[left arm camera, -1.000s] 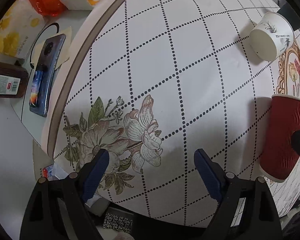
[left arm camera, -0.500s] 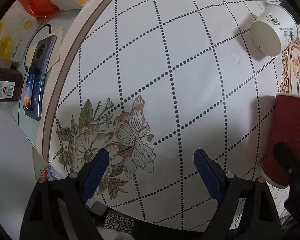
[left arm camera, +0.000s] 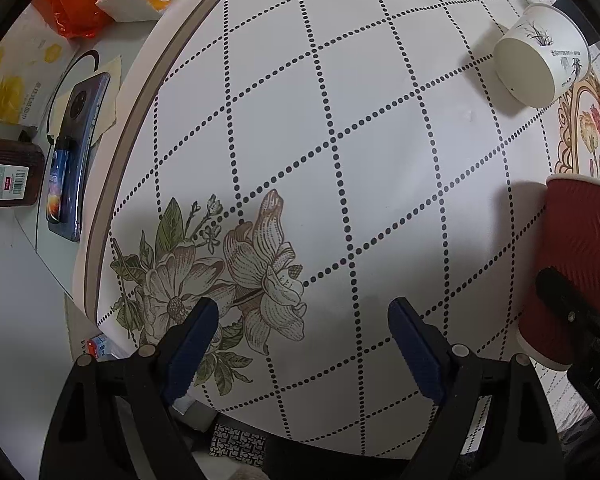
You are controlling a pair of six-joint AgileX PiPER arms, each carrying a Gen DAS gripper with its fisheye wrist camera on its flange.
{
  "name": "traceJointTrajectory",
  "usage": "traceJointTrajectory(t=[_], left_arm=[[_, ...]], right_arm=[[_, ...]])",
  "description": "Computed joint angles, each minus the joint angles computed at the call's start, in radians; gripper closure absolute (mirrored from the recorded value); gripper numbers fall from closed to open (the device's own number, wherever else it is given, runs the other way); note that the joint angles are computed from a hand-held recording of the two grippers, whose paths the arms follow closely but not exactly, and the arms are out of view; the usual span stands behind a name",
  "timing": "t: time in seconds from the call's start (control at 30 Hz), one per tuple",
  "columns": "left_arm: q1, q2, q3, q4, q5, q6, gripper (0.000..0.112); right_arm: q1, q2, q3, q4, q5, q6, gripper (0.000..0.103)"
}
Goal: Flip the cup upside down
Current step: 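Roll the right tool to turn the red cup opening downward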
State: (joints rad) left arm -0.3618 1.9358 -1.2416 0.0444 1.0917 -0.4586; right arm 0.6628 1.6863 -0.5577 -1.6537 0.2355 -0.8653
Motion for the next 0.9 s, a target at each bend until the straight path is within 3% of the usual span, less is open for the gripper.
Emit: traceJointTrajectory(t=[0.2, 0.33, 0.47, 0.53, 0.8, 0.9], left_arm=[[0.018, -0.018, 0.012, 0.009, 0.004, 0.014, 0.025], [0.027, -0.019, 0.001, 0.016, 0.015, 0.019, 0.025], [0.032, -0.025, -0.009, 0.029, 0.026, 0.027, 0.025], [0.035, -0.026, -0.016, 0.031, 0.033, 0.035, 0.025], [0.008, -0.020, -0.071, 0.048, 0.065, 0.048, 0.025], [-0.012, -0.010, -0.103, 0.047, 0.082, 0.048, 0.025]], right_arm=[[0.053, 0.003, -0.017, 0.083, 0.024, 0.042, 0.027], [0.110, 0.000, -0.043, 0.241, 0.066, 0.005, 0.027], [0.230, 0.005, -0.115, 0.535, 0.235, -0.037, 0.027], [0.246, 0.008, -0.137, 0.576, 0.274, -0.003, 0.027], [0.297, 0.087, -0.341, 0.910, 0.607, 0.067, 0.027], [0.289, 0.123, -0.405, 0.989, 0.695, 0.129, 0.027]])
